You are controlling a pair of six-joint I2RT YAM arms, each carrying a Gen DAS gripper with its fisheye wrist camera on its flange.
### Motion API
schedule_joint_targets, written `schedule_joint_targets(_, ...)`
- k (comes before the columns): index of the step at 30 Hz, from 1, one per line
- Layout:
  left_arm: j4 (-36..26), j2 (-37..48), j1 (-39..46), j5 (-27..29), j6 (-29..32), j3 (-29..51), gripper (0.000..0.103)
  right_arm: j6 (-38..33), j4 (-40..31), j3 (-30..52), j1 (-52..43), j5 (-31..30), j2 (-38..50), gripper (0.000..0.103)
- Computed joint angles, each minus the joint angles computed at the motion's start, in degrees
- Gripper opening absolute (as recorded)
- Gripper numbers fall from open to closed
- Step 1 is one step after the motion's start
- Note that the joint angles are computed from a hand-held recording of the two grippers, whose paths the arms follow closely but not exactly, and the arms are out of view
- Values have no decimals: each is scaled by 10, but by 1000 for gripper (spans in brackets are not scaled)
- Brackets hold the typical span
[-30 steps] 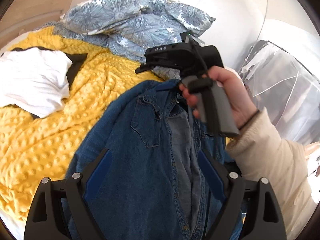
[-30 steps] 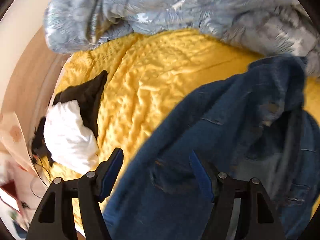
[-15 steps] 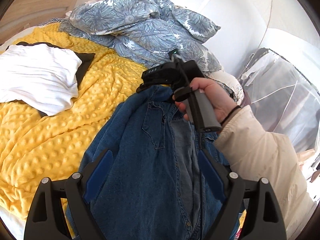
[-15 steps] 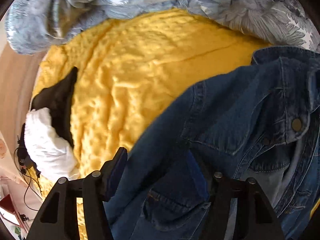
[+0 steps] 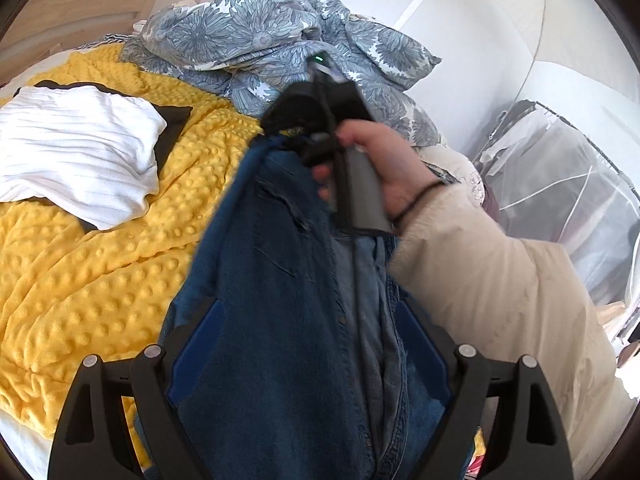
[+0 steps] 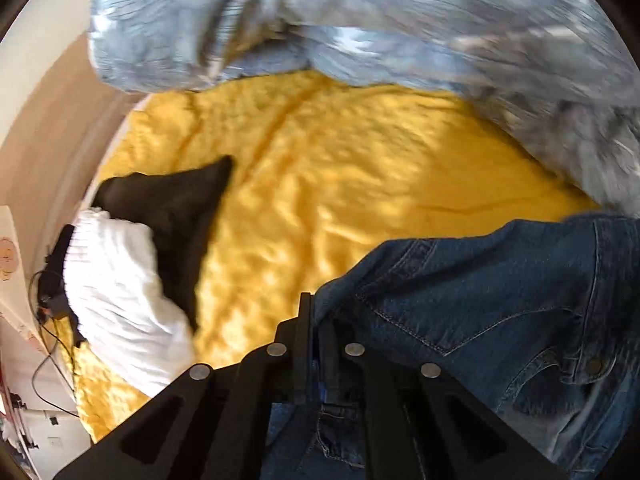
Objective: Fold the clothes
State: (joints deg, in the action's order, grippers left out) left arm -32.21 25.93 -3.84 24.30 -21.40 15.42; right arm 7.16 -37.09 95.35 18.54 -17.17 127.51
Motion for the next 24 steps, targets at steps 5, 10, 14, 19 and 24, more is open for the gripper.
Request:
schedule_joint_targets(5, 7, 2, -22, -19, -9, 0, 88, 50, 28, 41, 51, 27, 56, 2)
schedule_joint_targets(10, 11, 8, -28, -20, -8, 2, 88, 60, -1, 60, 72, 37, 97, 29)
schedule_joint_targets(14, 17, 11, -37, -24, -17, -1, 88, 30, 40, -40, 41, -13, -3, 45)
schedule_joint_targets(19, 40, 20, -81, -55, -48, -4, 88, 18, 92, -147, -72, -82, -151, 58)
schedule_joint_targets(24, 78, 51, -149, -97, -79, -6, 88, 41, 101, -151, -167, -40, -196, 72)
